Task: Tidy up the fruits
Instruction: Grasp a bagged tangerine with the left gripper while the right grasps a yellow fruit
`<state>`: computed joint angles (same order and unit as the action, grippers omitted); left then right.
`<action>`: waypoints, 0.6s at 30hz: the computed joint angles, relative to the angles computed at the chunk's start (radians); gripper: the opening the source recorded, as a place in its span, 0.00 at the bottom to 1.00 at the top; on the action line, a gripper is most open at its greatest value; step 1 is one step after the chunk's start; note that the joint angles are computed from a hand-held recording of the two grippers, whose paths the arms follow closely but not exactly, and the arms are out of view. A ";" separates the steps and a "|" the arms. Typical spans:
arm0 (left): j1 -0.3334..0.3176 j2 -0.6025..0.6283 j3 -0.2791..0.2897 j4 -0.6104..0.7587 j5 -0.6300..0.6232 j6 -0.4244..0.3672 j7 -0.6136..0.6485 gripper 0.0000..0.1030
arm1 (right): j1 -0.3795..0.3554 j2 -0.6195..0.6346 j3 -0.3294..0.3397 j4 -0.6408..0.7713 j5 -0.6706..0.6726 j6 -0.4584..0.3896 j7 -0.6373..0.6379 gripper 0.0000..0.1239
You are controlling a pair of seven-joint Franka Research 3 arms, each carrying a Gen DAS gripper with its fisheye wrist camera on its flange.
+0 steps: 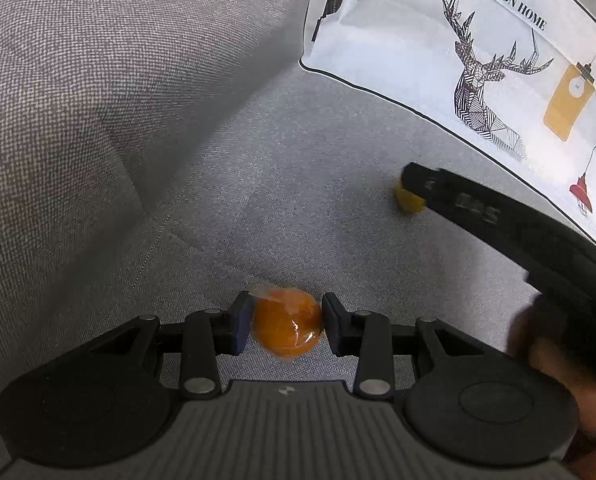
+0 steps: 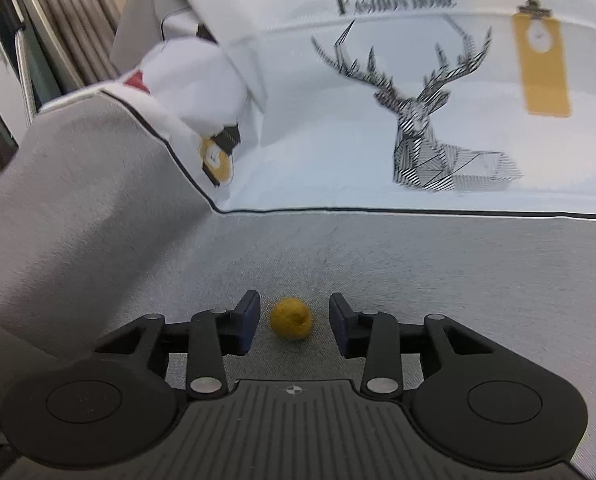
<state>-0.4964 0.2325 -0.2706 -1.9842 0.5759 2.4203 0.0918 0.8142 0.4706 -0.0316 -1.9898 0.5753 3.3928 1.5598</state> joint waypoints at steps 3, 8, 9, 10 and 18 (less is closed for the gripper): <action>-0.001 0.001 0.001 -0.001 0.002 0.001 -0.001 0.40 | -0.040 0.035 0.036 0.039 -0.034 -0.030 0.003 0.32; -0.013 0.020 0.002 0.022 0.025 -0.026 0.001 0.40 | -0.040 0.050 0.035 0.051 -0.066 -0.015 0.018 0.21; -0.017 0.025 0.003 0.029 0.033 -0.034 0.001 0.40 | -0.039 0.045 0.036 0.046 -0.056 -0.010 0.020 0.21; -0.020 0.027 0.004 0.032 0.037 -0.038 0.001 0.40 | -0.010 0.039 0.006 0.040 -0.041 -0.006 0.019 0.21; -0.024 0.004 0.007 0.005 0.079 -0.004 -0.026 0.40 | 0.132 -0.119 -0.122 -0.128 0.120 0.077 -0.107 0.21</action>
<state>-0.5204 0.2367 -0.2637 -1.9788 0.6550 2.4161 0.0661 0.9458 0.3521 -0.1540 -2.1181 0.6953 3.4693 1.4532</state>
